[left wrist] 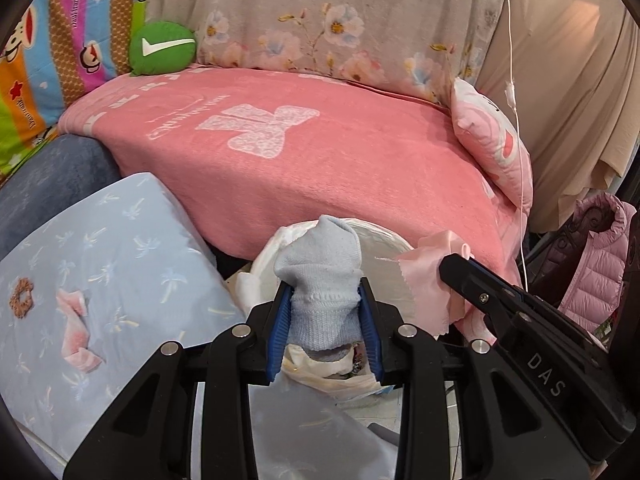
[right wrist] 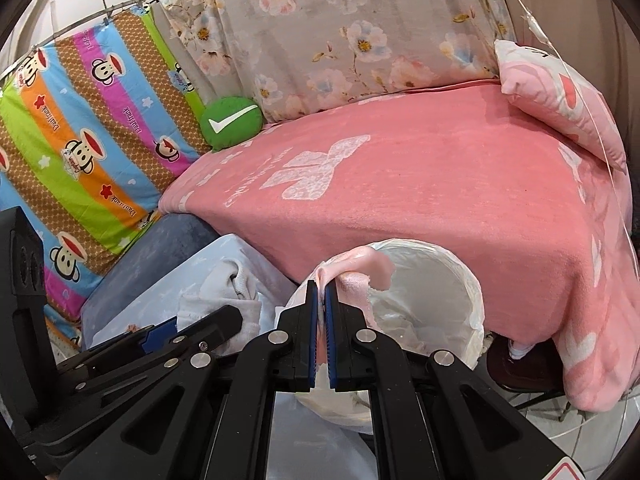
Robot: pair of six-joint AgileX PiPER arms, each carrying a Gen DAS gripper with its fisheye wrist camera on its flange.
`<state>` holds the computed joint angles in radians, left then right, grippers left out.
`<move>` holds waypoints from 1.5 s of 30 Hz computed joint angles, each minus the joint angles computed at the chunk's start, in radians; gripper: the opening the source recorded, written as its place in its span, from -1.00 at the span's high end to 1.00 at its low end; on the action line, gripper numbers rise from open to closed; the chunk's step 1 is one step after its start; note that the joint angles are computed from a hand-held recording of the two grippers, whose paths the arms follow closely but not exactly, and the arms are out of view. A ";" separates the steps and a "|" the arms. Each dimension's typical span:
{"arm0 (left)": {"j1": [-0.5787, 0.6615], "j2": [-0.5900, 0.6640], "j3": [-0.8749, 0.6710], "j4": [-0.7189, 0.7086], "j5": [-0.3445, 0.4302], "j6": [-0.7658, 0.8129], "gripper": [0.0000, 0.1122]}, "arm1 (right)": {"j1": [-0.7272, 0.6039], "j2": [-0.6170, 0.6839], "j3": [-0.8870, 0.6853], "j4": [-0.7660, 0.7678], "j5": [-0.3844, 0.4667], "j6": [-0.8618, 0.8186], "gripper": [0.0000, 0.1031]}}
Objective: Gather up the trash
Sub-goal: 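Open the left gripper to drop the grey sock while the right gripper releases the pink cloth, then move both grippers from the bin back over the mattress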
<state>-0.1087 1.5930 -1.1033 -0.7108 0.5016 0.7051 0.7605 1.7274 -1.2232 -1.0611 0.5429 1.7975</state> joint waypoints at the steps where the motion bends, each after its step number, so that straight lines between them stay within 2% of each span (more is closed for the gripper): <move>1: -0.004 0.003 -0.003 -0.003 0.001 0.000 0.42 | -0.005 -0.003 0.006 -0.004 -0.002 0.006 0.93; 9: -0.032 0.030 -0.027 0.010 -0.008 -0.008 0.30 | -0.038 -0.005 0.028 -0.016 -0.022 0.029 0.93; 11: -0.031 0.036 -0.035 0.001 -0.012 -0.005 0.05 | -0.040 0.000 0.020 -0.009 -0.021 0.022 0.93; 14: -0.033 0.034 -0.032 0.014 -0.042 -0.035 -0.19 | -0.045 0.011 0.008 0.000 -0.024 0.013 0.93; 15: -0.030 0.037 -0.034 0.021 -0.045 -0.046 -0.21 | -0.047 0.014 0.005 0.002 -0.026 0.009 0.93; 23: 0.008 0.053 -0.030 0.020 -0.049 -0.054 -0.21 | -0.059 0.057 -0.036 0.026 -0.044 -0.030 0.91; 28: 0.033 0.057 -0.021 0.011 -0.053 -0.043 -0.21 | -0.059 0.087 -0.074 0.034 -0.046 -0.047 0.81; 45: 0.118 0.046 0.011 -0.050 -0.042 0.019 -0.23 | -0.009 0.161 -0.200 0.145 -0.006 -0.195 0.60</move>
<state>0.0093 1.6386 -1.0928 -0.7608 0.4597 0.7244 0.7512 1.8886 -1.4229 -0.9165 0.5366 1.6024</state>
